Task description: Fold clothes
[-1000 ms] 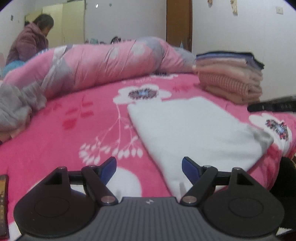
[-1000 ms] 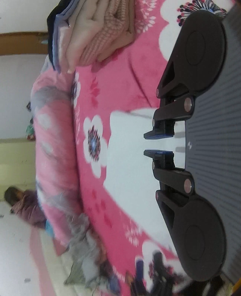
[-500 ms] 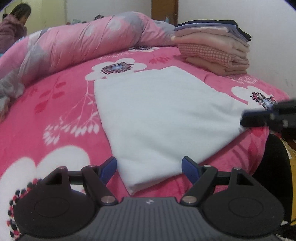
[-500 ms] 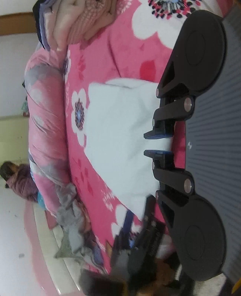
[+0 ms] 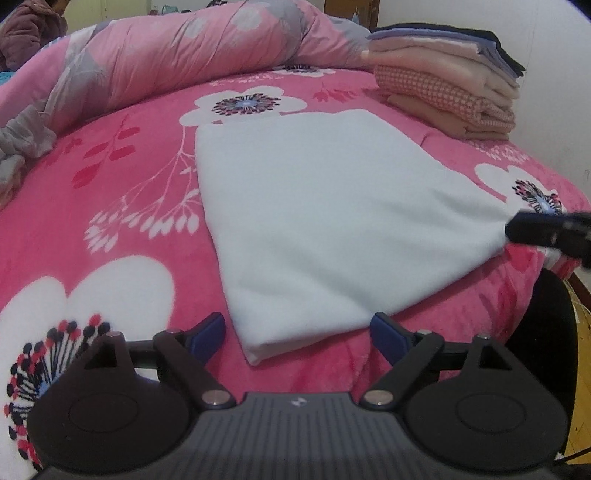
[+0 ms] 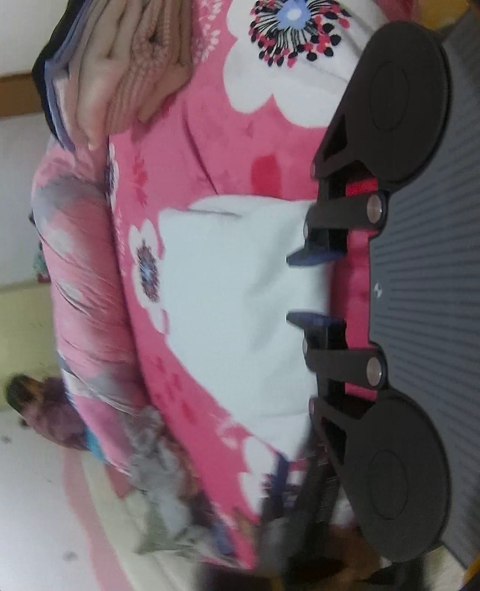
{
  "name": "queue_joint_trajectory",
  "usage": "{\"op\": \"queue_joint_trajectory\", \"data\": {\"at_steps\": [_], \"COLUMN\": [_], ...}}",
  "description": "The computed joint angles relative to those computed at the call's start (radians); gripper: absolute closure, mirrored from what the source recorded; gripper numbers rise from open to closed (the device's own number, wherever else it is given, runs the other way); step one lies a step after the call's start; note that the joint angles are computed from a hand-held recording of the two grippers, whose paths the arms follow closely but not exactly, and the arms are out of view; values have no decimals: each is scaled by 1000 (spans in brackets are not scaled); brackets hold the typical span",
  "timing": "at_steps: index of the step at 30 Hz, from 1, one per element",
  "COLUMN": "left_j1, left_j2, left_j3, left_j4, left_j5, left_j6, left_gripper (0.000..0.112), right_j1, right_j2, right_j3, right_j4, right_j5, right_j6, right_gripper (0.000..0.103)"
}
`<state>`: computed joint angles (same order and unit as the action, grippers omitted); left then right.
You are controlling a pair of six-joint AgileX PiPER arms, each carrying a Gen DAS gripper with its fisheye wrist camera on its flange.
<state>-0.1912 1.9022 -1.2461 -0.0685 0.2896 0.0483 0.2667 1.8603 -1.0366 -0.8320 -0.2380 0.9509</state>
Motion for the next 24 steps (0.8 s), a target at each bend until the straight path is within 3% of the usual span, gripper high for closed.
{"op": "queue_joint_trajectory", "data": {"at_steps": [2,6,12,19,24], "left_j1": [-10,-22,-30,-48,-59], "left_j2": [1,9,20,31,36], "left_j3": [-7,-31,-65,-89,-101], "left_j4": [56,119,160,234,276], "left_j5": [12,50,100,137,155], "left_j6": [-52,-125,-188,-266,-315], "left_gripper": [24,23,22,20,20], "right_j1": [-3,13,42,45,53], "right_j2": [9,27,45,75,86], "right_j3": [-23,-43,-75,-109,-116], "right_j4": [-12,22,206,205,312], "right_j5": [13,42,89,127,148], "right_j6": [54,36,-130,-116,-228], "right_gripper": [58,57,47,40,38]}}
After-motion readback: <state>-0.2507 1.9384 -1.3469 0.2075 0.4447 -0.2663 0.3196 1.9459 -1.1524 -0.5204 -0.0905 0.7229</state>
